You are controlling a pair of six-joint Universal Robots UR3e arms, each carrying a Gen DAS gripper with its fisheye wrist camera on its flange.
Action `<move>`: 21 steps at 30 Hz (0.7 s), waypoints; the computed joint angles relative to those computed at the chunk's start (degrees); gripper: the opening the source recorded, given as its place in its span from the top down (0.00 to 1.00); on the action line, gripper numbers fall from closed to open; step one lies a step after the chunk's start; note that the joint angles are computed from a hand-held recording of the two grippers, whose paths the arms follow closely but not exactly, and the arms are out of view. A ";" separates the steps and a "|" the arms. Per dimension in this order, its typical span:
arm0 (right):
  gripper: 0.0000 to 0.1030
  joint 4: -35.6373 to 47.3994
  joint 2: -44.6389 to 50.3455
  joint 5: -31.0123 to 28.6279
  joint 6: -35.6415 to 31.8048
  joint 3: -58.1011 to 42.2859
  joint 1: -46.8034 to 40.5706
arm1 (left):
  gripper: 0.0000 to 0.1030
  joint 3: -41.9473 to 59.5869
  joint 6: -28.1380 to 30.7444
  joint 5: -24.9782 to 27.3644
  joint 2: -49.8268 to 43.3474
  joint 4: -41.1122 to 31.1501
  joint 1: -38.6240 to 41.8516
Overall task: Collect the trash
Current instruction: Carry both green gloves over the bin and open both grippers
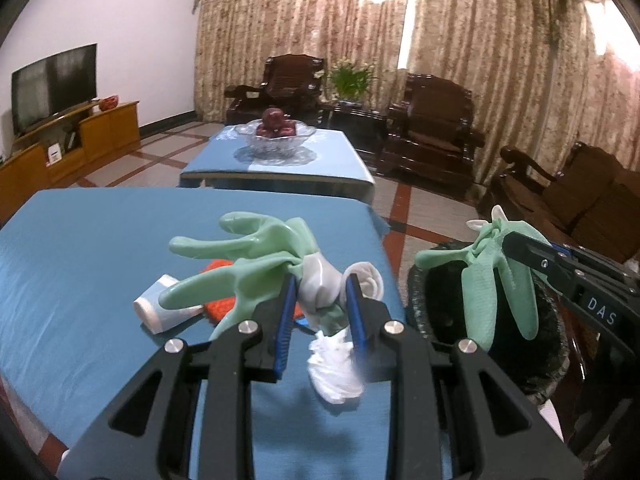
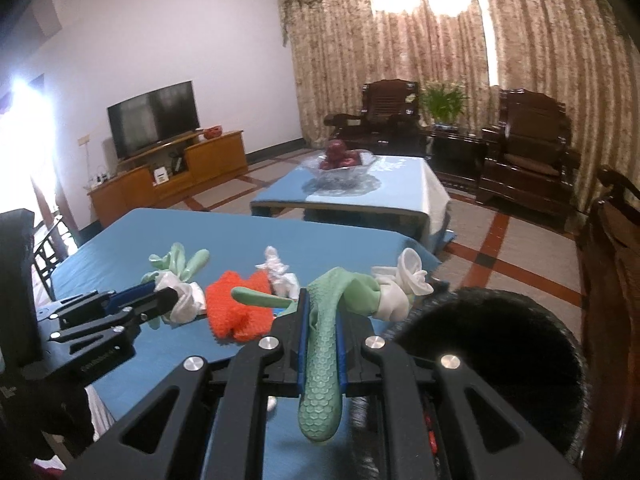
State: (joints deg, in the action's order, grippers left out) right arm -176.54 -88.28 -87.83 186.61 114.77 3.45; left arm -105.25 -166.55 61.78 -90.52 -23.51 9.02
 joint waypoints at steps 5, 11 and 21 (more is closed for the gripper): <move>0.89 0.65 -6.37 -0.11 -0.50 5.83 -4.28 | 0.77 1.80 -0.13 0.04 -1.59 -0.08 -3.25; 0.89 2.26 -12.53 0.36 -1.62 10.94 -9.74 | 0.77 4.20 -0.14 -0.56 -3.97 0.10 -7.26; 0.89 6.12 -22.27 3.77 -6.11 18.35 -20.96 | 0.77 12.47 -0.97 -0.37 -13.60 1.91 -17.48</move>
